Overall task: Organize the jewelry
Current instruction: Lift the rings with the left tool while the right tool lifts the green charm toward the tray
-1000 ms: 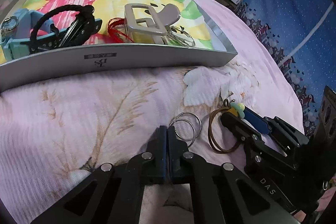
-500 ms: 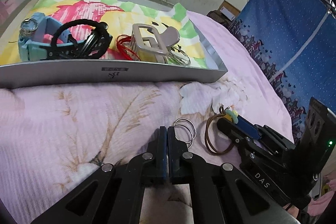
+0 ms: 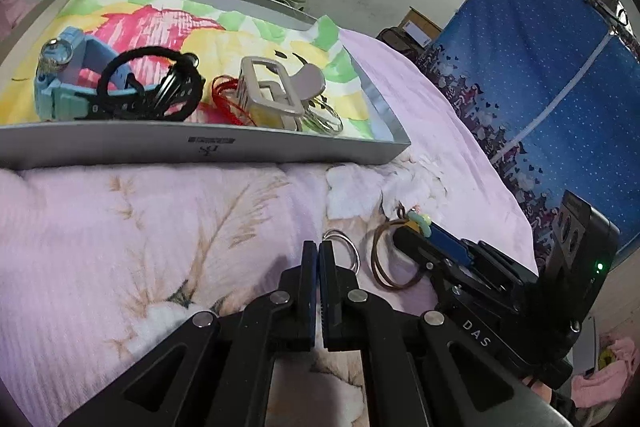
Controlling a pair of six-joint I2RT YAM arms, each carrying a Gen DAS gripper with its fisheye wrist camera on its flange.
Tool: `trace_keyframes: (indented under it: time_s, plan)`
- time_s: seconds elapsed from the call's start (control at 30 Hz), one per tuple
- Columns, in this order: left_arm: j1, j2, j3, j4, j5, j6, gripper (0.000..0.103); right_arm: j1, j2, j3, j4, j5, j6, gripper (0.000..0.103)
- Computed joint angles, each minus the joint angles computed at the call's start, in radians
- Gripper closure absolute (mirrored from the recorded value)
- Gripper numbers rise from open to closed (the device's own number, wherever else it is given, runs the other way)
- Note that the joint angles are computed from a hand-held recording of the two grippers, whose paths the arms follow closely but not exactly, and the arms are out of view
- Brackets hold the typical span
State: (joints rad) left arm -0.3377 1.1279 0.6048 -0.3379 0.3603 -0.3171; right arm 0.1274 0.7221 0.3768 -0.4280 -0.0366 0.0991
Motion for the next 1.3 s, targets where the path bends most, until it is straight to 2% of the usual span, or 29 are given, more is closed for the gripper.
trace_keyframes:
  time_s: [0.1,0.3,0.5,0.73,0.87,1.03,1.13,1.17,1.2,1.3]
  plan:
    - [-0.029,0.019,0.017,-0.005,-0.037,0.013,0.089,-0.005,-0.009,0.003,-0.009,0.010,0.011,0.081]
    - [-0.104,0.056,0.046,-0.018,-0.100,0.060,0.074,-0.043,-0.018,0.005,-0.018,0.011,0.019,0.081]
    - [-0.155,0.091,0.064,-0.034,-0.157,0.093,0.066,-0.062,-0.007,0.004,-0.013,0.004,0.021,0.081]
    - [-0.189,0.114,0.075,-0.049,-0.209,0.097,0.066,-0.044,0.016,0.007,0.000,0.016,0.024,0.081]
    - [-0.193,0.111,0.073,-0.052,-0.227,0.095,0.075,-0.032,0.022,0.007,0.005,0.023,0.028,0.081]
    - [-0.191,0.109,0.069,-0.047,-0.231,0.091,0.077,-0.032,0.024,0.007,0.007,0.022,0.028,0.081]
    - [-0.171,0.092,0.055,-0.039,-0.199,0.090,0.081,-0.032,0.024,0.006,0.008,0.021,0.028,0.081]
    - [-0.155,0.083,0.048,-0.034,-0.170,0.092,0.091,-0.032,0.023,0.006,0.007,0.022,0.029,0.081]
    - [-0.142,0.075,0.042,-0.027,-0.143,0.095,0.095,-0.031,0.023,0.006,0.006,0.023,0.029,0.081]
    - [-0.123,0.028,0.013,-0.011,-0.120,0.091,0.096,-0.026,0.026,0.005,0.012,0.022,0.032,0.081]
